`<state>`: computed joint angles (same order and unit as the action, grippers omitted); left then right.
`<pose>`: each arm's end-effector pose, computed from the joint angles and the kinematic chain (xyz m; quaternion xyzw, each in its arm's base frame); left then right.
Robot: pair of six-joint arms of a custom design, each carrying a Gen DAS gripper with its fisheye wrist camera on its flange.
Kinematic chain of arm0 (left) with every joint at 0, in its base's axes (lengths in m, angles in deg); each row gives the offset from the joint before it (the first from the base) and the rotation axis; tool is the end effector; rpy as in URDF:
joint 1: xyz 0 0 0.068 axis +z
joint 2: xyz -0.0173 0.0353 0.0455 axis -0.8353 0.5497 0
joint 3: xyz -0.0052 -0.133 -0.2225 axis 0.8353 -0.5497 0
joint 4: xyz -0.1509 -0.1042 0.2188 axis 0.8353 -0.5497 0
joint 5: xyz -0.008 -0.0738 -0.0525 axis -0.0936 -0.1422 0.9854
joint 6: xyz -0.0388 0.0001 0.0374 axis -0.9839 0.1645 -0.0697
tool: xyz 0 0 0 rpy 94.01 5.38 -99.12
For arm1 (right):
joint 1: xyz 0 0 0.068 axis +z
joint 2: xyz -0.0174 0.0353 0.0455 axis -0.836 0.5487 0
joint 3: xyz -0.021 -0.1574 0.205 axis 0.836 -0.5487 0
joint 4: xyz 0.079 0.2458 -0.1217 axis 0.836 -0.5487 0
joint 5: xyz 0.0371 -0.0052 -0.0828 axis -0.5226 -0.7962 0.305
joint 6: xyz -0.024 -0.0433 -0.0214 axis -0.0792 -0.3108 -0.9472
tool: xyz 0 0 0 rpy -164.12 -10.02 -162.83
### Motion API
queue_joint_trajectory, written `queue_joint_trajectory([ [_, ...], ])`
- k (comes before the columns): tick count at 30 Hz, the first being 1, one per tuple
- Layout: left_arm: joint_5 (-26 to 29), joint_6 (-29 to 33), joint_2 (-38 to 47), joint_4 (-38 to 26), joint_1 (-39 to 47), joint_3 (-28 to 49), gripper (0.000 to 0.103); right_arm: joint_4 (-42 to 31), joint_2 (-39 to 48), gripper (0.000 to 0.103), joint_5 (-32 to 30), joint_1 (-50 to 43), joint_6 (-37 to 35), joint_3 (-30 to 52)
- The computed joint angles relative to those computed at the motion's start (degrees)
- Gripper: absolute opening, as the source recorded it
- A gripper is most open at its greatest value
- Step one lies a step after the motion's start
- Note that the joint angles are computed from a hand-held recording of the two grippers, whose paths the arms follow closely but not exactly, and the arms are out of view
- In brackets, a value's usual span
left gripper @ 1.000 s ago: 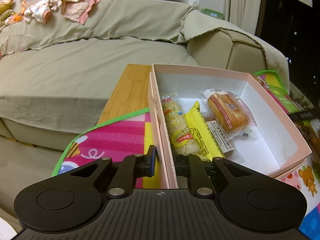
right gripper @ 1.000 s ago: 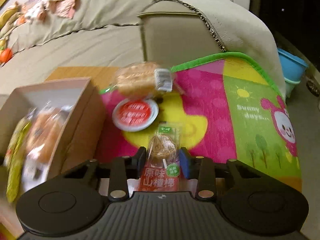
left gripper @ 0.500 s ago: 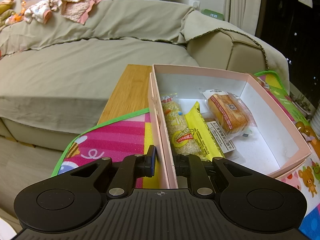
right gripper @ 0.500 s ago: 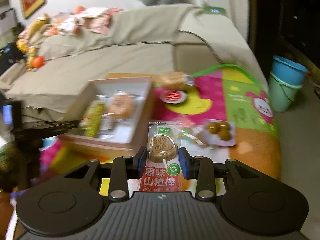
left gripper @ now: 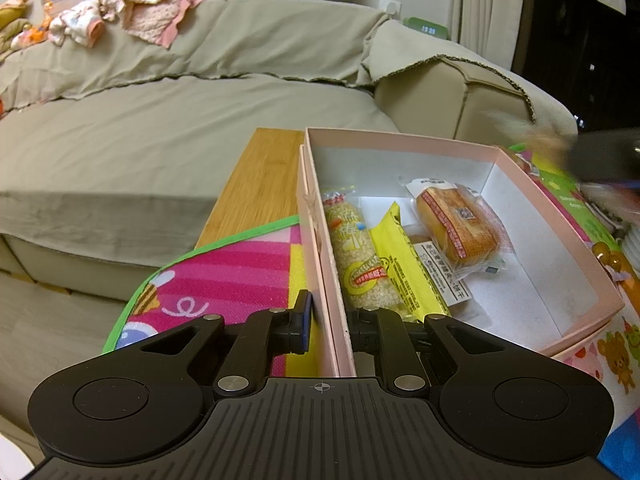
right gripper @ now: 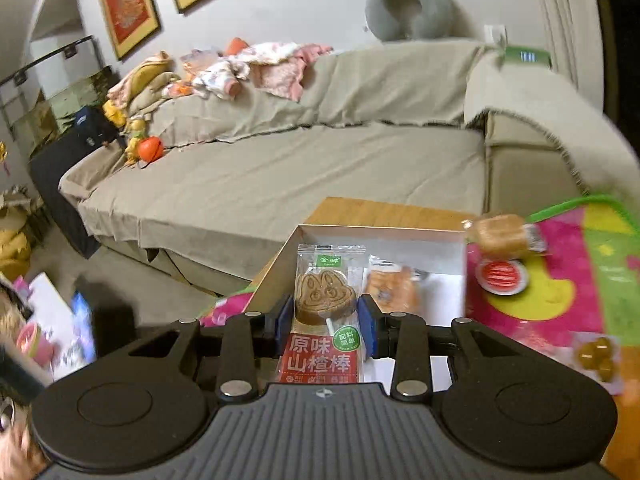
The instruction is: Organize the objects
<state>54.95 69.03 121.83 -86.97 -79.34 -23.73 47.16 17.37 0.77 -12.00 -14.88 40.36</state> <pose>0.2194 -0.0845 0.1694 0.0040 0.9128 -0.0552 0.4047 0.2216 0.2137 0.2703 -0.1339 0.8860 0.2058 0.3933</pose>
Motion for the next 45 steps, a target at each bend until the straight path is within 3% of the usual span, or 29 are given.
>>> queue_joint_trajectory([
  [6, 0.10, 0.01, -0.07, 0.09, -0.01, -0.11, 0.016, 4.31, 14.04, 0.036, -0.94, -1.73, 2.20, 7.19],
  [11, 0.24, -0.01, -0.49, 0.08, -0.10, -0.42, 0.016, 6.06, 15.82, 0.047, -3.71, -3.28, 4.20, 6.09],
  [18, 0.11, 0.03, -0.66, 0.02, -0.14, -0.58, 0.015, 6.04, 5.69, 0.057, 1.07, -3.07, 2.75, -3.63],
  [25, -0.94, 0.65, -0.54, -1.59, -0.62, 0.31, 0.015, 1.83, -12.16, 0.078, 9.90, -5.09, 3.09, -16.22],
  [30, -2.68, 0.64, -2.66, -3.53, -1.67, 1.02, 0.014, -2.48, -21.03, 0.079, 10.72, -9.92, 5.24, -23.04],
  [37, -5.60, 3.31, -2.28, -2.54, -3.20, 1.28, 0.012, -3.08, -29.29, 0.082, 14.21, -11.84, 3.69, -32.40],
  [45, -4.84, 2.83, -0.76, -2.10, -2.64, 1.33, 0.012, 1.17, -27.91, 0.084, 8.60, -14.85, -4.36, -34.95],
])
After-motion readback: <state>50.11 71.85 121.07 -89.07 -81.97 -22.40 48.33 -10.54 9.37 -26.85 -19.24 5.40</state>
